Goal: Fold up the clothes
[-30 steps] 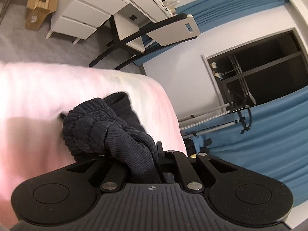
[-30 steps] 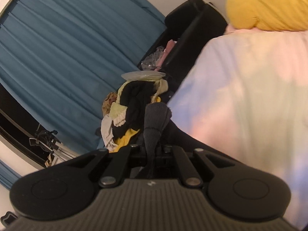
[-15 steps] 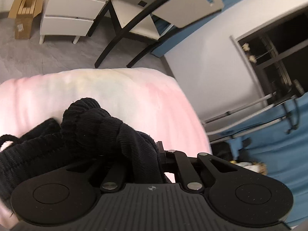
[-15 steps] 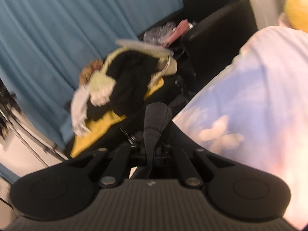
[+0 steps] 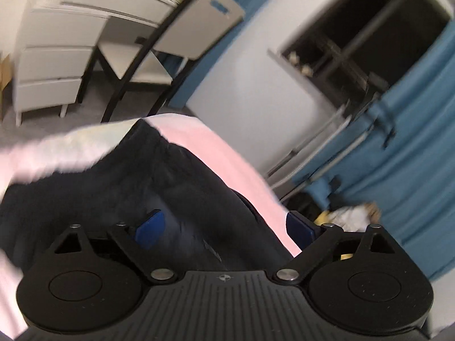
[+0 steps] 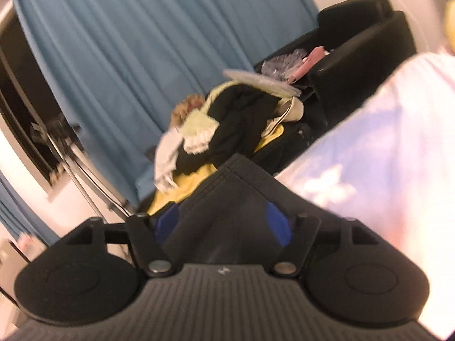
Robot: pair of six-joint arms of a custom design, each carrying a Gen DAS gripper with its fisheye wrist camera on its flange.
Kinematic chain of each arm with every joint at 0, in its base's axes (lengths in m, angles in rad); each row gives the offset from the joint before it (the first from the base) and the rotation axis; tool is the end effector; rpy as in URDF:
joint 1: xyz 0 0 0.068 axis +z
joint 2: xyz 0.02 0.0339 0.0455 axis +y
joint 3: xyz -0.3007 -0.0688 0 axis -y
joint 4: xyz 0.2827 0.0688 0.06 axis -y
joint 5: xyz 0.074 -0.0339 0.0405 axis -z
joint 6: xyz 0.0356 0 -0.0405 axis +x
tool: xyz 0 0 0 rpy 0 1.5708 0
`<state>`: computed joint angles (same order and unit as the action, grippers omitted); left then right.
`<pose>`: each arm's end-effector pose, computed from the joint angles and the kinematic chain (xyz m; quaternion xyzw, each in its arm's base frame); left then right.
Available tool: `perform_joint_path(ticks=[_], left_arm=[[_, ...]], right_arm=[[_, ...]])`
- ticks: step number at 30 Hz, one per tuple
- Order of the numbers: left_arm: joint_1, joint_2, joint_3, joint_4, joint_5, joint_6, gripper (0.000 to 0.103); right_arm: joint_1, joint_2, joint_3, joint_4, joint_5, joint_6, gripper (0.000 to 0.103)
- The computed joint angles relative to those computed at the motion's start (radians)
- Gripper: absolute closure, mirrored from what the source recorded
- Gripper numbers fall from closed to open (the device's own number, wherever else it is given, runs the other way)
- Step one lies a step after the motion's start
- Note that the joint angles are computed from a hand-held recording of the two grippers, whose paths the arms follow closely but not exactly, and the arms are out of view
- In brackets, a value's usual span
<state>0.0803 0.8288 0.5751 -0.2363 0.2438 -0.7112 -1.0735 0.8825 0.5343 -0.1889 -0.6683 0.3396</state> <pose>0.2013 0.0076 0.2712 -0.2704 0.8095 -0.2576 0.4531 0.1161 -0.1677 0.2535 0.4099 0.7299 0.0987 0.5380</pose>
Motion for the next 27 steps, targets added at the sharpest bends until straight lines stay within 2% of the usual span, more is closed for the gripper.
perform_joint_path(ticks=[1, 3, 5, 7, 9, 10, 13, 15, 21, 23, 25, 27], left_arm=[[-0.030, -0.091, -0.055, -0.007, -0.029, -0.059, 0.007], [-0.162, -0.235, -0.130, -0.064, -0.165, -0.188, 0.007], [-0.351, -0.320, -0.175, -0.124, -0.343, -0.325, 0.007], [-0.519, -0.370, -0.221, -0.131, -0.494, -0.430, 0.007], [-0.577, -0.367, -0.220, -0.155, -0.488, -0.485, 0.007], [-0.590, -0.371, -0.221, -0.146, -0.477, -0.470, 0.007], [-0.675, -0.330, -0.202, -0.172, -0.557, -0.445, 0.007], [-0.668, -0.319, -0.231, -0.153, -0.519, -0.477, 0.007], [-0.616, -0.252, -0.304, -0.037, -0.474, -0.526, 0.007], [-0.631, -0.231, -0.312, -0.006, -0.503, -0.530, 0.007], [-0.665, -0.180, -0.304, 0.022, -0.548, -0.515, 0.007], [-0.723, -0.127, -0.287, 0.029, -0.617, -0.495, 0.007]], right_arm=[[-0.062, -0.048, -0.022, -0.046, -0.062, -0.005, 0.027], [-0.206, -0.099, -0.049, -0.181, -0.218, -0.072, 0.027], [-0.320, -0.077, -0.035, -0.376, -0.313, -0.213, 0.027], [-0.432, 0.009, -0.002, -0.599, -0.390, -0.425, 0.027], [-0.519, 0.119, 0.037, -0.795, -0.426, -0.658, 0.027], [-0.550, 0.165, 0.051, -0.860, -0.424, -0.734, 0.027], [-0.580, 0.241, 0.052, -0.875, -0.436, -0.734, 0.027], [-0.538, 0.275, 0.039, -0.805, -0.459, -0.652, 0.027], [-0.325, 0.266, -0.083, -0.292, -0.453, -0.248, 0.027], [-0.261, 0.280, -0.117, -0.134, -0.460, -0.171, 0.027], [-0.207, 0.275, -0.157, 0.059, -0.456, -0.034, 0.028], [-0.160, 0.279, -0.179, 0.209, -0.395, 0.093, 0.036]])
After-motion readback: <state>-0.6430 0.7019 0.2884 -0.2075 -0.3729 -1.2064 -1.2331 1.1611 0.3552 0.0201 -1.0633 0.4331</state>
